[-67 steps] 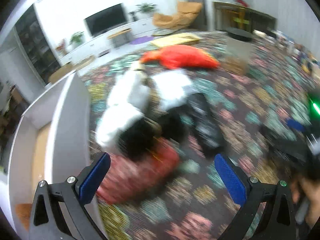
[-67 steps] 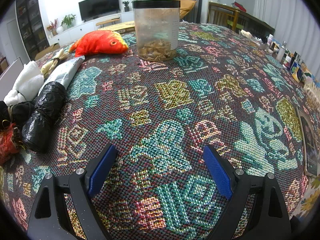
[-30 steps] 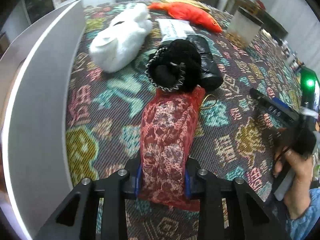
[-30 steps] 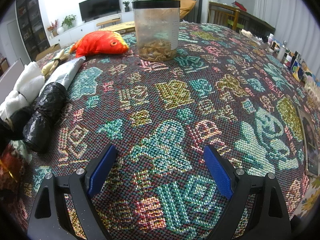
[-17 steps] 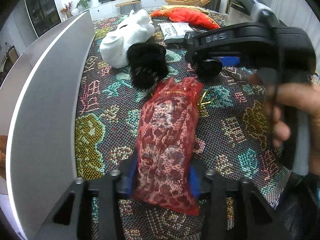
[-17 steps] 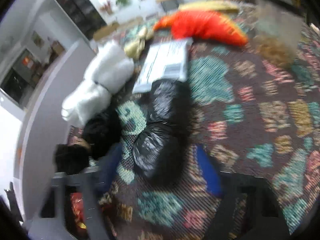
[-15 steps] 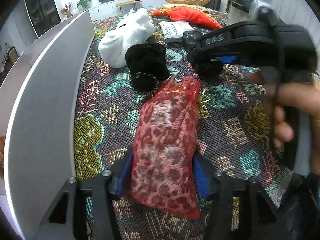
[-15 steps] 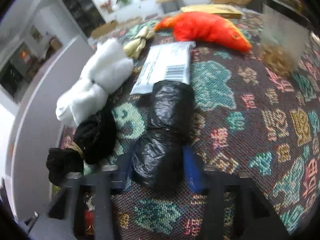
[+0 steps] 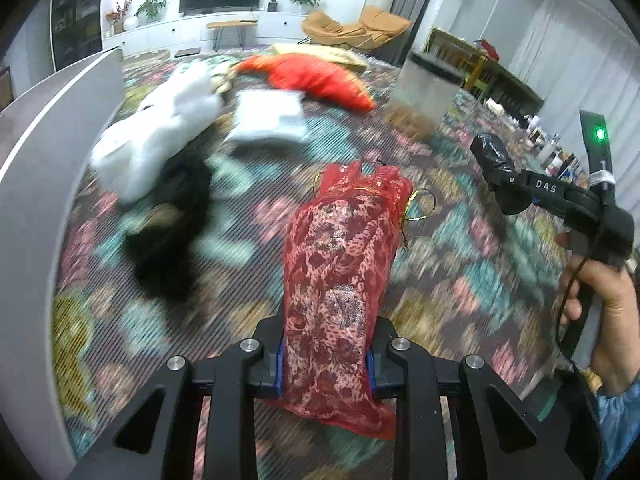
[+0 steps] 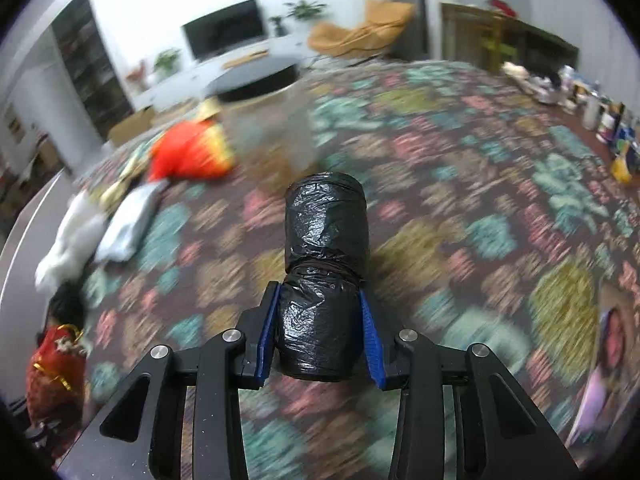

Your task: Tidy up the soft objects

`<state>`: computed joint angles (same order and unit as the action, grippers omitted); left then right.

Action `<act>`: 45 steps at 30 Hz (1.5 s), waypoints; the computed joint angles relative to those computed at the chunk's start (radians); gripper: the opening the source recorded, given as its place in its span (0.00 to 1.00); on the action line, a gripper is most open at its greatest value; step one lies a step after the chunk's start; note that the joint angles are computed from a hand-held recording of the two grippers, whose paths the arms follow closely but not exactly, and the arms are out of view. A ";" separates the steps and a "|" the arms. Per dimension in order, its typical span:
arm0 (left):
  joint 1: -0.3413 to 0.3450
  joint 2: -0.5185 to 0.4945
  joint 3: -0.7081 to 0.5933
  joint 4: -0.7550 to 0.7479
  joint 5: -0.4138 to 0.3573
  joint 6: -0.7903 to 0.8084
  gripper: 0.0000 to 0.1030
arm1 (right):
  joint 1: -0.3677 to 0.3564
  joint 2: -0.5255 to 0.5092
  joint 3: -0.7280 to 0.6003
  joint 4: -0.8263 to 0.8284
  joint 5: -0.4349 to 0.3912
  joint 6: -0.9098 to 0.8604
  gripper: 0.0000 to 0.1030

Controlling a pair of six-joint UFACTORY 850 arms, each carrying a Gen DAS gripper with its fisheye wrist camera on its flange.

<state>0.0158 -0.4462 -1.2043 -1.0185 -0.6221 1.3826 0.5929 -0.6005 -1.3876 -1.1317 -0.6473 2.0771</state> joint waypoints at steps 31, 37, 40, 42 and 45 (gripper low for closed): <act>-0.157 -0.104 -0.034 -0.160 0.359 0.121 1.00 | -0.001 0.005 0.101 0.119 -0.143 -0.007 0.87; -0.157 -0.105 -0.034 -0.160 0.359 0.121 1.00 | 0.002 0.012 0.116 0.111 -0.135 0.011 0.88; -0.157 -0.105 -0.034 -0.161 0.358 0.122 1.00 | 0.002 0.012 0.115 0.112 -0.137 0.010 0.88; -0.157 -0.105 -0.034 -0.161 0.358 0.122 1.00 | 0.003 0.011 0.114 0.112 -0.137 0.009 0.88; -0.157 -0.105 -0.034 -0.161 0.358 0.122 1.00 | 0.002 0.009 0.112 0.113 -0.138 0.008 0.88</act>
<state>-0.1411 -0.5512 -1.2385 -1.1794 -0.2637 1.5042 0.5947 -0.5918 -1.2757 -1.0187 -0.7852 2.0846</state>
